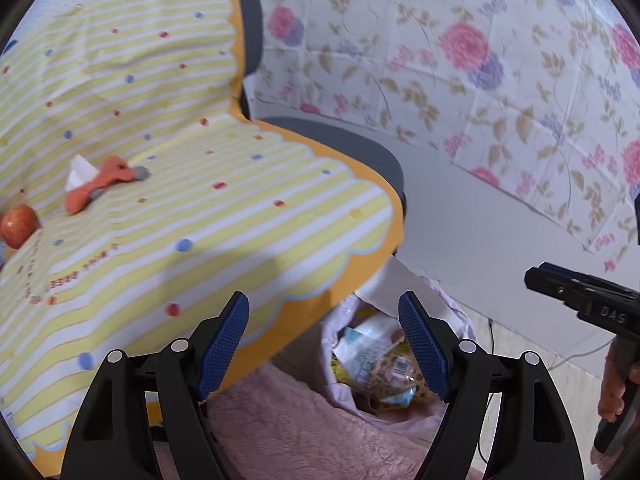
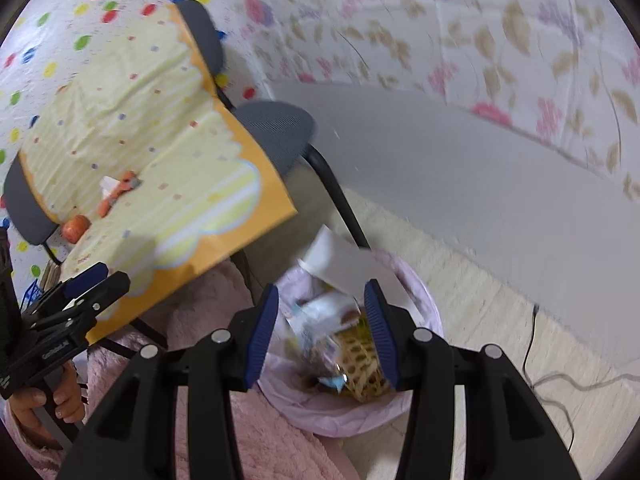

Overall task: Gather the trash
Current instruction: 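Withdraw both open grippers from the bin back over the chair mat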

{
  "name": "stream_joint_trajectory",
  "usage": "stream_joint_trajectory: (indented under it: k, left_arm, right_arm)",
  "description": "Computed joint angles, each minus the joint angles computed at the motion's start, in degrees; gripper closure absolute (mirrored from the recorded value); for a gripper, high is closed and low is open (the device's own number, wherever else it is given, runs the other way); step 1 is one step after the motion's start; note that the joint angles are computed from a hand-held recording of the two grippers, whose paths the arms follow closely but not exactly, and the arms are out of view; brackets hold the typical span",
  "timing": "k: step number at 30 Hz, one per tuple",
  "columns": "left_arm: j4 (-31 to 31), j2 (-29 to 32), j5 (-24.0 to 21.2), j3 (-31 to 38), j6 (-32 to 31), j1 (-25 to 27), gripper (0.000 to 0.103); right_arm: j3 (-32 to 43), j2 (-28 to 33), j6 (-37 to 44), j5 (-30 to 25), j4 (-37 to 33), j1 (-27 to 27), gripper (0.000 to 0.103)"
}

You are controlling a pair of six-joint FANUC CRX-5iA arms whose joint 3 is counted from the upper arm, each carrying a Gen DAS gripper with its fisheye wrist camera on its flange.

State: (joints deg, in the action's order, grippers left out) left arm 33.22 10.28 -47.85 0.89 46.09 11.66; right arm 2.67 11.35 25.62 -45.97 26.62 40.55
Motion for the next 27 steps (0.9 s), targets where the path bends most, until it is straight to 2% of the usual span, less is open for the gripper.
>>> stream_joint_trajectory:
  k: [7, 17, 27]
  left_arm:
    - [1.0, -1.8, 1.6, -1.1, 0.3, 2.2, 0.026]
    - [0.3, -2.8, 3.3, -1.0, 3.7, 6.6, 0.026]
    - [-4.0, -2.3, 5.7, 1.1, 9.7, 10.8, 0.026]
  right_arm:
    - [2.6, 1.3, 1.8, 2.8, 3.9, 1.5, 0.058]
    - [14.2, 8.6, 12.9, 2.3, -0.1, 2.5, 0.058]
    - [31.0, 18.4, 26.9, -1.3, -7.9, 3.3, 0.058]
